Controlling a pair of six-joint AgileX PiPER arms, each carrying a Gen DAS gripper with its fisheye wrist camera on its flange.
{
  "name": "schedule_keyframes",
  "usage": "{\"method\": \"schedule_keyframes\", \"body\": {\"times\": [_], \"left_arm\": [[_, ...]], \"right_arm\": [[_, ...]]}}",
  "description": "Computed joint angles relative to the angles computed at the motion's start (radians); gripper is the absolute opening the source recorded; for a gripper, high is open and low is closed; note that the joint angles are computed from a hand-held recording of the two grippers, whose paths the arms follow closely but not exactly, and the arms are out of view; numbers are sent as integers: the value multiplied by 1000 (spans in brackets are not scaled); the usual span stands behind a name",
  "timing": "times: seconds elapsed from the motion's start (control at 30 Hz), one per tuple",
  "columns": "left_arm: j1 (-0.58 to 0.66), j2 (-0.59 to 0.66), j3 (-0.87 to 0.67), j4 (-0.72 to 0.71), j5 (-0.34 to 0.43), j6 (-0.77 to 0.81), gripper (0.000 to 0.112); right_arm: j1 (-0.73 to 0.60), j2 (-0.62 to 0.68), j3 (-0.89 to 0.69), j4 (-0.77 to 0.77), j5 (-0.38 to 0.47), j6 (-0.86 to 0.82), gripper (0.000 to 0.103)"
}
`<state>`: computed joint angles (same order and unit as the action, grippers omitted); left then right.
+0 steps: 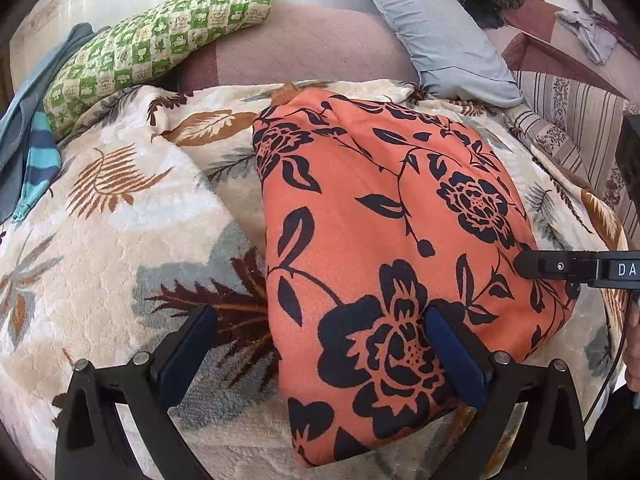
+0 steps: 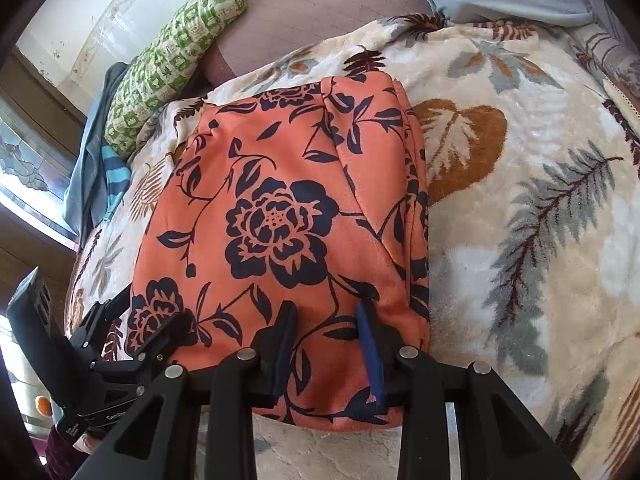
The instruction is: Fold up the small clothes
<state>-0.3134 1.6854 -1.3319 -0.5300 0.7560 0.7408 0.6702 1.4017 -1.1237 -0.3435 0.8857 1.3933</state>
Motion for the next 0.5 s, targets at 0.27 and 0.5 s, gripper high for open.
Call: {"method": "schedule_keyframes", "body": {"times": [0.27,0.5], "left_arm": [[-1,2,6,-11,-1,9,103],[-27,-9,5,64,-11,-92,103]], "right_arm": [[-7,10,-8,17,-3,-41,38],[-36,9,-6,58,-22,-114,39]]}}
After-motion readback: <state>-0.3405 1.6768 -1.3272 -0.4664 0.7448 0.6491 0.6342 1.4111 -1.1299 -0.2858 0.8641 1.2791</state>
